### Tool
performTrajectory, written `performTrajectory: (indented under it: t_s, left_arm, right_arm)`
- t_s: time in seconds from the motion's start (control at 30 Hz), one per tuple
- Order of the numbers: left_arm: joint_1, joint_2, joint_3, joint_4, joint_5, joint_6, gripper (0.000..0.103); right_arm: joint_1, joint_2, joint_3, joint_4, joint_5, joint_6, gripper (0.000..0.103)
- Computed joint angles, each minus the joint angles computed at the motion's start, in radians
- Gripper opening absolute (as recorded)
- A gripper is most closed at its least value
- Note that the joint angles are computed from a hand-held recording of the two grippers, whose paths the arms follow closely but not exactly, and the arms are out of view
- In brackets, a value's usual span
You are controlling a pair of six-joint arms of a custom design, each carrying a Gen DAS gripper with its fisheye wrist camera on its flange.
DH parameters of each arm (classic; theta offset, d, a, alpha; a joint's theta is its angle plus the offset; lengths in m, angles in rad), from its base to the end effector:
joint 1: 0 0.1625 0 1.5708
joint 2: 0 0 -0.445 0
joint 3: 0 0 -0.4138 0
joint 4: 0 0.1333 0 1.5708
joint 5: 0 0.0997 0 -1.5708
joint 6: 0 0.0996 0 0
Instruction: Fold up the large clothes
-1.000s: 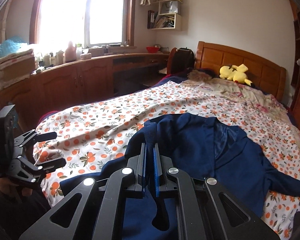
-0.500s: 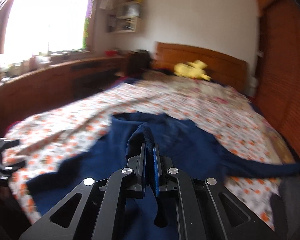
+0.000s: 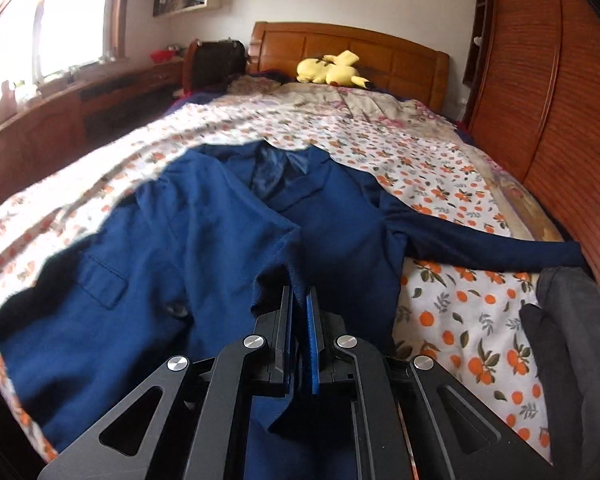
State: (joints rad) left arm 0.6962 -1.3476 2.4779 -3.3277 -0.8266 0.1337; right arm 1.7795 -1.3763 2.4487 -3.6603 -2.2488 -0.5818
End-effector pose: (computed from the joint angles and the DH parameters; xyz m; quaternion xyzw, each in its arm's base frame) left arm -0.1771 -0.4097 0.2213 0.3300 0.8301 -0.3928 0.2185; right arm 0.1526 -0.3788 0.2797 0.1677 -0.8226 0.3974 0.3706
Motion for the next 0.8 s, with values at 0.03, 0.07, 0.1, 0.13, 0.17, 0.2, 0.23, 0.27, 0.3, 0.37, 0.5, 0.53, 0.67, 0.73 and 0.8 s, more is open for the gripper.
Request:
performTrajectory:
  t_s: [0.03,0.07,0.1,0.13,0.17,0.2,0.23,0.27,0.3,0.37,0.5,0.53,0.67,0.73,0.8]
  left_arm:
    - [-0.004,0.005,-0.002,-0.001,-0.002,-0.003,0.101]
    - [-0.006,0.013,-0.005,-0.004,-0.005,-0.002,0.101]
    - [-0.007,0.021,-0.009,-0.007,-0.009,-0.003,0.1]
    - [-0.008,0.033,-0.015,-0.014,-0.016,-0.002,0.1]
    - [-0.01,0.043,-0.019,-0.019,-0.02,-0.003,0.1]
    - [-0.011,0.054,-0.024,-0.024,-0.025,-0.003,0.1]
    - [-0.012,0.068,-0.03,-0.032,-0.032,-0.003,0.1]
    - [-0.012,0.08,-0.035,-0.037,-0.037,-0.004,0.1]
    - [-0.013,0.097,-0.042,-0.042,-0.043,-0.006,0.1]
    - [-0.016,0.119,-0.049,-0.047,-0.05,-0.009,0.1]
    - [-0.025,0.176,-0.068,-0.057,-0.059,-0.008,0.1]
    - [-0.027,0.183,-0.07,-0.059,-0.062,-0.008,0.1]
    - [-0.033,0.221,-0.078,-0.069,-0.069,-0.007,0.101]
    - [-0.037,0.234,-0.08,-0.065,-0.067,-0.007,0.101]
    - [-0.037,0.243,-0.082,-0.063,-0.07,-0.01,0.101]
  right_arm:
    - [0.01,-0.009,-0.002,0.011,0.004,0.004,0.005]
    - [0.024,-0.02,-0.004,0.024,0.005,0.008,0.006]
    - [0.034,-0.025,-0.01,0.041,-0.001,0.014,0.006]
    - [0.044,-0.018,-0.016,0.028,-0.025,0.009,0.008]
    - [0.051,-0.004,-0.024,-0.005,-0.049,-0.004,0.016]
    - [0.05,0.003,-0.029,-0.024,-0.062,-0.01,0.024]
    - [0.041,-0.003,-0.028,-0.033,-0.059,-0.005,0.041]
    - [0.029,-0.013,-0.027,-0.024,-0.051,0.002,0.043]
    - [0.017,-0.019,-0.024,-0.017,-0.05,0.006,0.043]
    - [-0.008,-0.023,-0.011,-0.019,-0.038,-0.001,0.043]
    - [-0.072,-0.023,0.028,0.008,0.002,0.016,0.043]
    - [-0.08,-0.02,0.037,0.009,0.009,0.018,0.043]
    - [-0.126,-0.011,0.073,0.042,0.058,0.027,0.043]
    - [-0.137,-0.006,0.088,0.049,0.074,0.029,0.043]
    - [-0.14,0.001,0.096,0.052,0.083,0.033,0.043]
